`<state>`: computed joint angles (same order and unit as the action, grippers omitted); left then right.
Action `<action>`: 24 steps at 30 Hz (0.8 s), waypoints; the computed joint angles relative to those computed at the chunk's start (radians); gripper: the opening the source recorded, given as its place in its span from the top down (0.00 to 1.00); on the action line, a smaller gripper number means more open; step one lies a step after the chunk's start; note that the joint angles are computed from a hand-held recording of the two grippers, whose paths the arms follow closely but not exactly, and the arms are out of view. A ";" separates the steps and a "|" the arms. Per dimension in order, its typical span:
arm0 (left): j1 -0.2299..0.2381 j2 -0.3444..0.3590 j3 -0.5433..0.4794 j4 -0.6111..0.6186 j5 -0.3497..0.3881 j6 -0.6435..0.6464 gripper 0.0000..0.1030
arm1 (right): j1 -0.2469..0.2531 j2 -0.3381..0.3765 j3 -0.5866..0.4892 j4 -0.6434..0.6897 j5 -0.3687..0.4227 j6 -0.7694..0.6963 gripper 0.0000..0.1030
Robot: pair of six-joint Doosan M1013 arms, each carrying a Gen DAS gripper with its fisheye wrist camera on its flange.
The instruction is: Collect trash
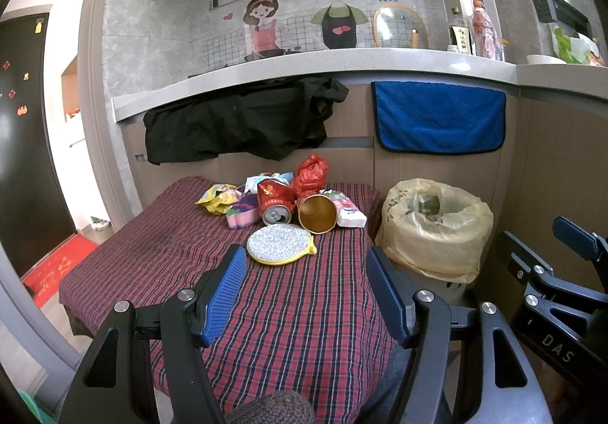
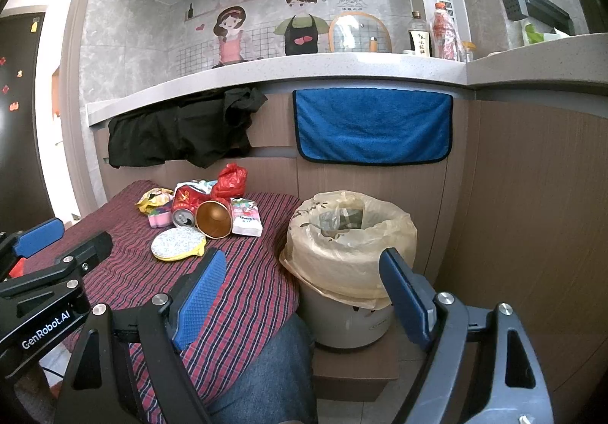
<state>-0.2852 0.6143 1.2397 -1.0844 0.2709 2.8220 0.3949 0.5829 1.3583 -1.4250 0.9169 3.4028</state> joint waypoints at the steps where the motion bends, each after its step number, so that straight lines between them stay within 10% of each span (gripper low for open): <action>1: 0.000 0.000 0.000 -0.001 0.000 0.001 0.36 | 0.000 0.000 0.000 0.001 0.000 -0.001 0.22; 24: 0.006 0.001 0.001 -0.003 0.005 0.004 0.36 | -0.001 0.004 -0.003 0.007 -0.005 -0.005 0.22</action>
<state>-0.2795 0.6158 1.2405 -1.0870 0.2757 2.8263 0.3944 0.5866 1.3555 -1.4178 0.9118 3.3979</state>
